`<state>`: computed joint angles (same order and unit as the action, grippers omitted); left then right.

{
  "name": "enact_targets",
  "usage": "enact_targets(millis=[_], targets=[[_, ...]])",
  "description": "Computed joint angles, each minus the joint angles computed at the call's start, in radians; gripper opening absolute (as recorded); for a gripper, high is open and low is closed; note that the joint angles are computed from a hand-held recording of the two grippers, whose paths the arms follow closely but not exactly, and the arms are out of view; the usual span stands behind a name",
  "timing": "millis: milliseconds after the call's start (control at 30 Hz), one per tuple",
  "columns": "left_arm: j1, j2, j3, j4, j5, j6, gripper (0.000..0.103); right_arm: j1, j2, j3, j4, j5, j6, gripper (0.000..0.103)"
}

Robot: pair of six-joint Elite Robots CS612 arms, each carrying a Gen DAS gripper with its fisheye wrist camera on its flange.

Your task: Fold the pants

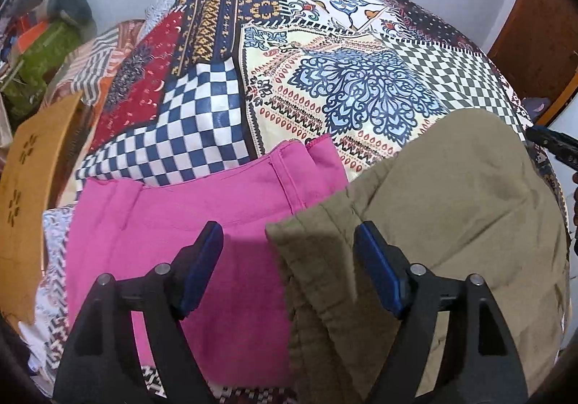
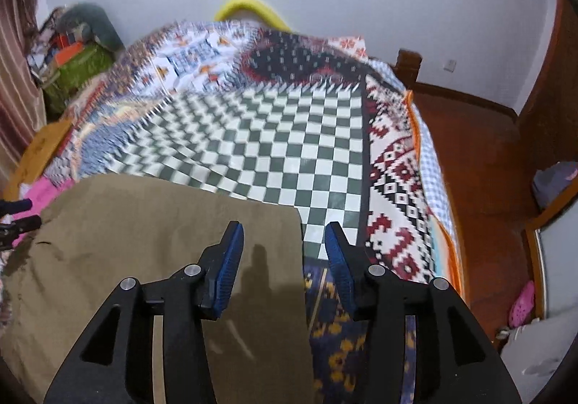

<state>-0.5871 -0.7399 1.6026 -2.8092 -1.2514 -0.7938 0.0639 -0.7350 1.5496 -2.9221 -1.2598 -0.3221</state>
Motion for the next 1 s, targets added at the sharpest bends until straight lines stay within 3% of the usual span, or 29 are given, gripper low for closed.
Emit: enact_targets(millis=[233, 400, 433, 467, 500, 533, 633, 833, 1000], targets=[[0.015, 0.021, -0.011, -0.050, -0.060, -0.020, 0.081, 0.011, 0.048, -0.079, 0.138, 0.012, -0.017, 0.043], [0.021, 0.028, -0.011, -0.068, -0.089, -0.035, 0.081, 0.012, 0.053, -0.080, 0.139, 0.027, -0.016, 0.043], [0.022, 0.027, -0.010, -0.071, -0.094, -0.040, 0.080, 0.012, 0.051, -0.078, 0.143, 0.032, -0.025, 0.038], [0.024, 0.028, -0.009, -0.078, -0.104, -0.040, 0.074, 0.012, 0.050, -0.080, 0.150, 0.036, -0.032, 0.033], [0.028, 0.030, -0.007, -0.100, -0.131, -0.027, 0.061, 0.015, 0.051, -0.082, 0.149, 0.022, -0.033, 0.026], [0.029, 0.030, -0.007, -0.110, -0.146, -0.011, 0.060, 0.020, 0.051, -0.078, 0.134, 0.001, -0.036, 0.022], [0.018, 0.027, -0.014, -0.078, -0.105, 0.015, 0.059, 0.027, 0.049, -0.061, 0.079, -0.030, -0.049, 0.013], [0.006, 0.017, -0.013, -0.063, -0.036, 0.021, 0.055, 0.038, 0.047, -0.037, -0.029, -0.082, -0.079, 0.009], [0.012, 0.024, -0.036, -0.013, -0.030, 0.017, 0.055, 0.033, 0.053, -0.048, -0.053, -0.088, -0.027, 0.002]])
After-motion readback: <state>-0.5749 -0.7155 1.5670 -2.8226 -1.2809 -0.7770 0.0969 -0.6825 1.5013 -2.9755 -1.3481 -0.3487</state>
